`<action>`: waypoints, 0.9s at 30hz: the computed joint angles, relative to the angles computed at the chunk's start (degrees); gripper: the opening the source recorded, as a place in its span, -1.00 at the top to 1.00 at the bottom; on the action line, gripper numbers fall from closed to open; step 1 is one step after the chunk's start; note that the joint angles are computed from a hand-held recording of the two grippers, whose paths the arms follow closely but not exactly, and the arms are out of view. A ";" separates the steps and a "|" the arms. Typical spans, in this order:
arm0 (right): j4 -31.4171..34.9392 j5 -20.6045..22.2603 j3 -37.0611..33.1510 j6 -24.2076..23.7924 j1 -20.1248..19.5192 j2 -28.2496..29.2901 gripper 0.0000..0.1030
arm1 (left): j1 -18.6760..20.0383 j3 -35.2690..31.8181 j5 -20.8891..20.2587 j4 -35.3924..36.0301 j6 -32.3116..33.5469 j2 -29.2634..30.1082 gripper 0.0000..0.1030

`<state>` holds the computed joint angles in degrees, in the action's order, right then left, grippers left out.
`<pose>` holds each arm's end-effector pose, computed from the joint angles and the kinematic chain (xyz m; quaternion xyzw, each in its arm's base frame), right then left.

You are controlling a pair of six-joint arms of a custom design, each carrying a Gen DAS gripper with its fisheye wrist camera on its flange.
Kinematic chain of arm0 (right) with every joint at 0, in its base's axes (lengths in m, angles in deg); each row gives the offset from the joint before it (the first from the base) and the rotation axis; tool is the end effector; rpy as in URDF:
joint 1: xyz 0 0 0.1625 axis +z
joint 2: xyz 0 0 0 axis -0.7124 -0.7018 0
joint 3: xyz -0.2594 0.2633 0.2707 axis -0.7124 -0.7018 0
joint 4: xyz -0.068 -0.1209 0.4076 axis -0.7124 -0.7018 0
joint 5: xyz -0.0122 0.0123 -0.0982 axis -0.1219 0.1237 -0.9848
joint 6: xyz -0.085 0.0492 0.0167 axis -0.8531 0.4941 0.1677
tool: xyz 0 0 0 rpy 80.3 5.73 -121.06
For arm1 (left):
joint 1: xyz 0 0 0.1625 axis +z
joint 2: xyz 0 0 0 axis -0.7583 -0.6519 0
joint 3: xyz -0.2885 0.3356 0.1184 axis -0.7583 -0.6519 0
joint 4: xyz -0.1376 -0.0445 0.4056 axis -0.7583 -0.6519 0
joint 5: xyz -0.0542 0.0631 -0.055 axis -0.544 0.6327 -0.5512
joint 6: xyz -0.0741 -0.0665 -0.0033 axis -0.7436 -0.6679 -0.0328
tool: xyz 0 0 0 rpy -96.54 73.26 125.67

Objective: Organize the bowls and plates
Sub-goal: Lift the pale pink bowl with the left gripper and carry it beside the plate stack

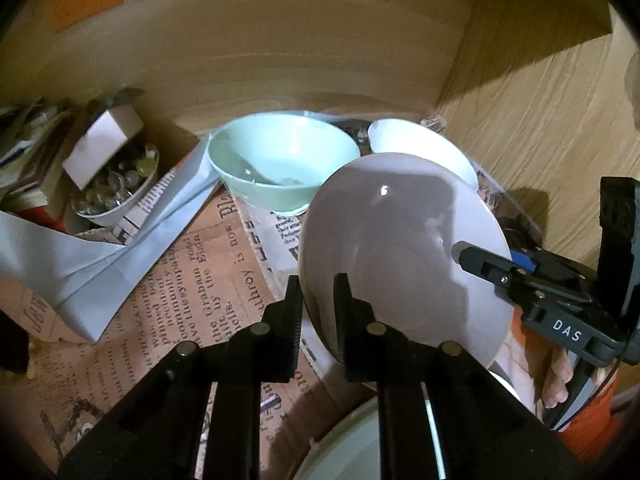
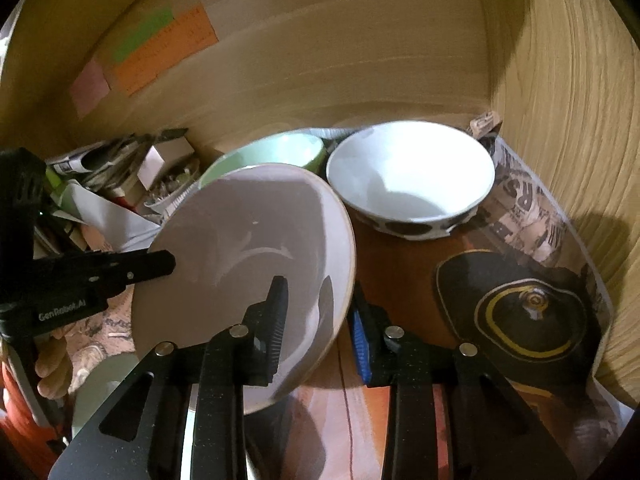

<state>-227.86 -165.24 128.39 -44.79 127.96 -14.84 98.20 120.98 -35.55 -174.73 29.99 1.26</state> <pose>0.0256 -0.8258 0.3651 0.3299 -0.8968 0.2597 0.1399 -0.4140 -0.7968 -0.0178 0.0898 0.8841 -0.3487 0.2977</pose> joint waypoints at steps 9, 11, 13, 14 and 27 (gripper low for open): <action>-2.87 3.05 4.12 -1.41 0.69 -3.23 0.48 | -2.17 7.32 1.59 -8.69 1.25 -3.29 0.73; -3.70 3.63 5.41 -1.91 0.84 -4.19 0.48 | -2.88 9.29 2.22 -10.96 1.76 -4.07 0.73; -4.08 4.48 6.59 -2.23 0.92 -5.15 0.48 | -3.61 11.08 3.04 -12.77 2.11 -4.77 0.73; -4.33 4.77 7.18 -2.34 0.98 -5.57 0.48 | -4.04 12.26 3.48 -13.80 2.24 -5.27 0.73; -7.01 7.94 16.28 -5.75 2.24 -11.08 0.48 | -8.83 24.99 9.75 -22.96 -1.08 -10.41 0.73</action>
<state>-234.87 -157.30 144.67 -50.54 130.20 -25.91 89.36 145.96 -25.81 -197.68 28.91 -9.15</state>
